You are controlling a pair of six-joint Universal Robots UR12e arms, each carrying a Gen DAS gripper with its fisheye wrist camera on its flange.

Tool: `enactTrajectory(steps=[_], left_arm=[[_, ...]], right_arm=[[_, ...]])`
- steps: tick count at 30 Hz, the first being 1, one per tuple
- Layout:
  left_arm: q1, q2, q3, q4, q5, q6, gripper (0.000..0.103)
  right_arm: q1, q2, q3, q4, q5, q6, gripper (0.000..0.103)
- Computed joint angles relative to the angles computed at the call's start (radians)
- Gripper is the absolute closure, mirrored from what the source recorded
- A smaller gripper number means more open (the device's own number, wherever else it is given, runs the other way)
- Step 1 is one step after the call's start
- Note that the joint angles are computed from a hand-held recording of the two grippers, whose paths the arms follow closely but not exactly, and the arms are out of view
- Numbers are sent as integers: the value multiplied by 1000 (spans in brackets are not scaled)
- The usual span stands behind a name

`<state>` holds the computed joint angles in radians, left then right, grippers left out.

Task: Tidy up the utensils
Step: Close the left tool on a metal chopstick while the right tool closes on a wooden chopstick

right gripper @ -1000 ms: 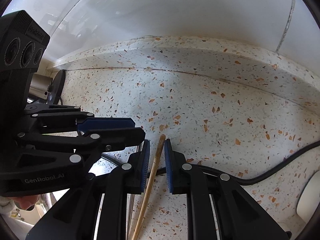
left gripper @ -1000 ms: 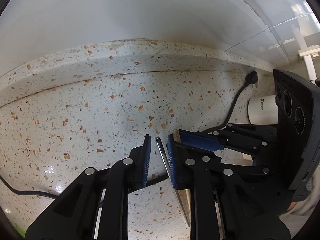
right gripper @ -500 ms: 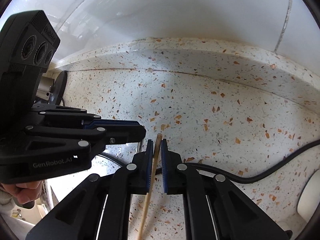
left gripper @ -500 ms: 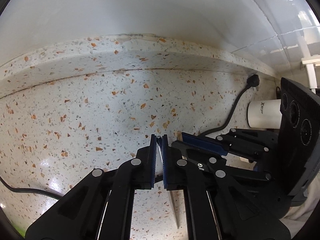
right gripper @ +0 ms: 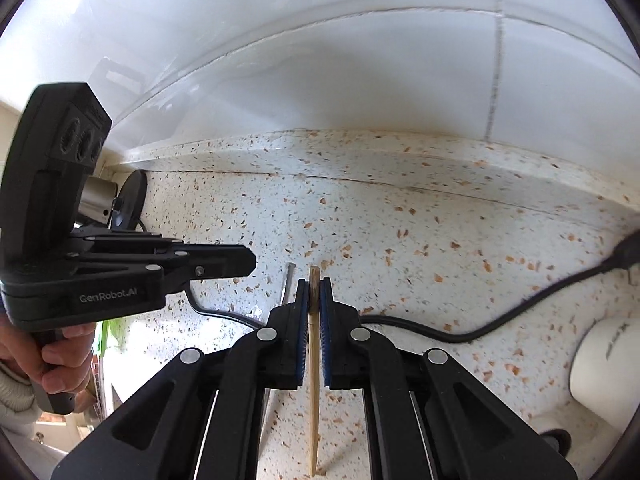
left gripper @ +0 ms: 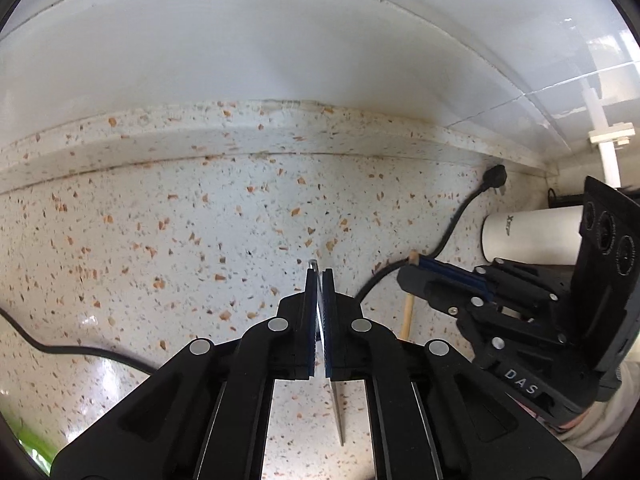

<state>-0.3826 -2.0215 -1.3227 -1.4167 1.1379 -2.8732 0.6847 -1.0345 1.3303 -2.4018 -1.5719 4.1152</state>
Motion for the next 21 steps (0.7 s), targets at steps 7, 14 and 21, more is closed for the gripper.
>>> enactTrajectory(steps=[7, 14, 21], left_arm=[[-22, 1, -7, 34, 53, -5, 54], [-42, -16, -2, 42, 97, 0, 66], [-54, -36, 13, 13, 102, -12, 71]], right_arm=[[1, -15, 16, -5, -12, 21, 100], [-3, -28, 40, -21, -8, 21, 100], [-11, -24, 52, -40, 9, 17, 101]])
